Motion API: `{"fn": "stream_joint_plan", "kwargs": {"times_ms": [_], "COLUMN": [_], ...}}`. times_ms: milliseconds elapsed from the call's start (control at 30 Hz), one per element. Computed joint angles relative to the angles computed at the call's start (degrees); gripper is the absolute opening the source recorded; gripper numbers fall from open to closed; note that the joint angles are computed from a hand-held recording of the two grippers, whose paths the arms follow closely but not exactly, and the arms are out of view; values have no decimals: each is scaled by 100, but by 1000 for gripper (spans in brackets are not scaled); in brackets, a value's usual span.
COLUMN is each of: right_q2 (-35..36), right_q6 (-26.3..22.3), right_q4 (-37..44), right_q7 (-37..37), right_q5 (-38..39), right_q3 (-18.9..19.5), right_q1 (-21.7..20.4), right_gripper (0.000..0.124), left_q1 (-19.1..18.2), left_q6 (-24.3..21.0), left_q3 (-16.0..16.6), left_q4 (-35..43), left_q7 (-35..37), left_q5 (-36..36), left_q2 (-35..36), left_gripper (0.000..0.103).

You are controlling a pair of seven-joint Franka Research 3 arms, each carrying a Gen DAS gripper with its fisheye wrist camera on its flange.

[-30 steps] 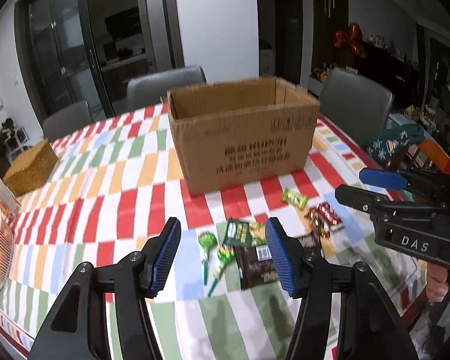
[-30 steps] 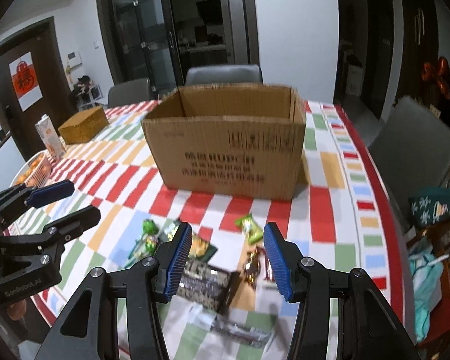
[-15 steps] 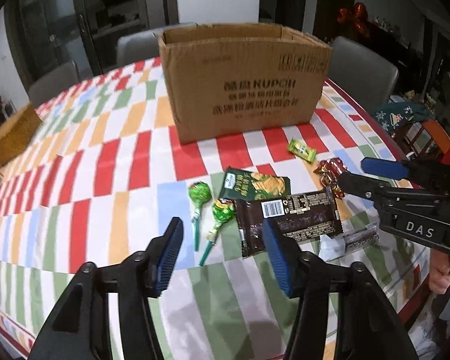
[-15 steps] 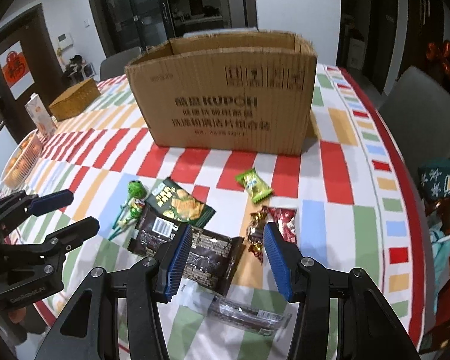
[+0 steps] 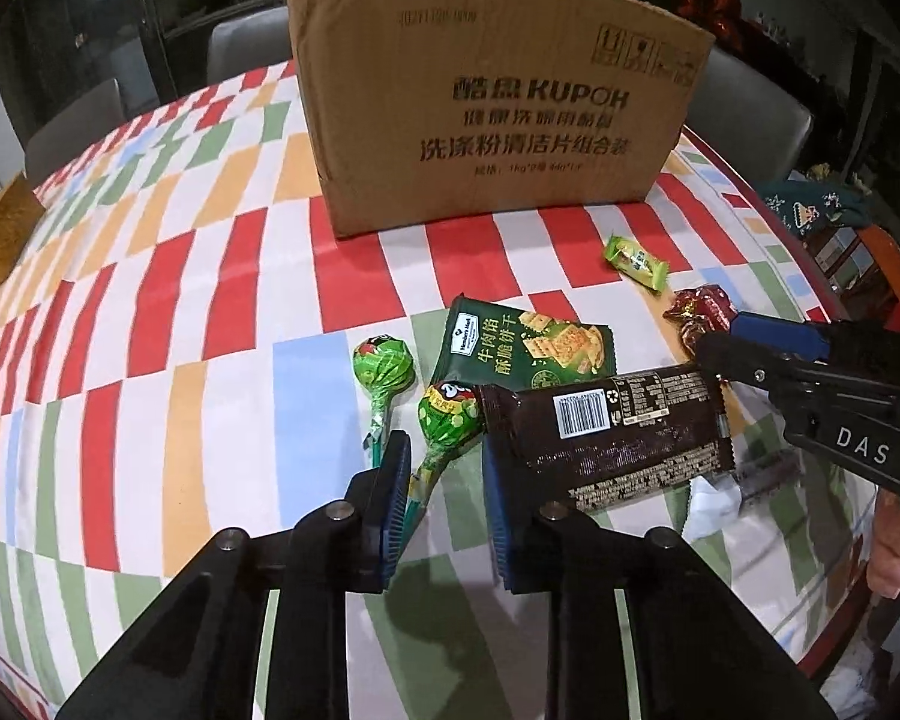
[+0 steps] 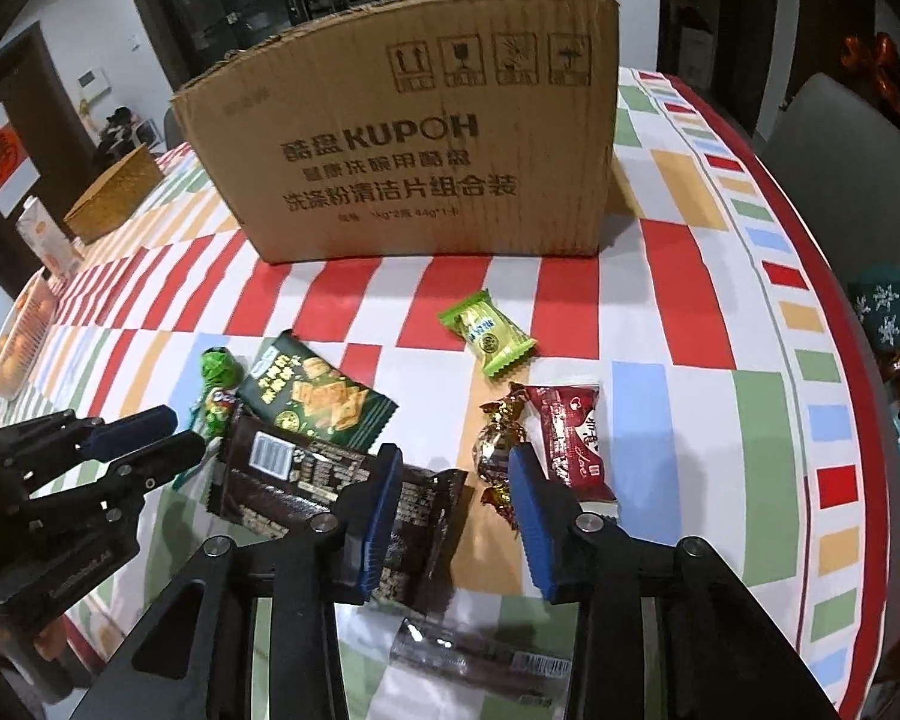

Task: Organize snacks
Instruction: 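Grasp a green lollipop with left tool while right tool grasps a gold-wrapped candy, then carry the lollipop and gold candy toward the cardboard box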

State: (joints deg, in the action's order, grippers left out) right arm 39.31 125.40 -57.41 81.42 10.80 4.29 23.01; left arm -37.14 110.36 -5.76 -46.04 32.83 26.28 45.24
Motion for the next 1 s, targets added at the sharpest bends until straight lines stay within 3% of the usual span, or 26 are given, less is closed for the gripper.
{"fn": "stream_joint_plan", "kwargs": {"times_ms": [333,600,1000], "right_q2": [387,982,786], "right_q6": [-313,-902,-630], "right_q4": [558,1493,1145], "right_q7": [184,310,177], "right_q5": [-39,-5,30], "right_q3": [-42,-10,1], "right_q1": [18,-9,39], "right_gripper": [33,27,23], "left_q1": [30,95,282], "left_q6": [-138,143,776], "left_q3": [75,107,20], "left_q4": [766,562,45], "left_q7": [216,112,-87], "left_q5": [-205,-282,-321], "left_q2": [523,448,243], "left_gripper": [24,24,24]}}
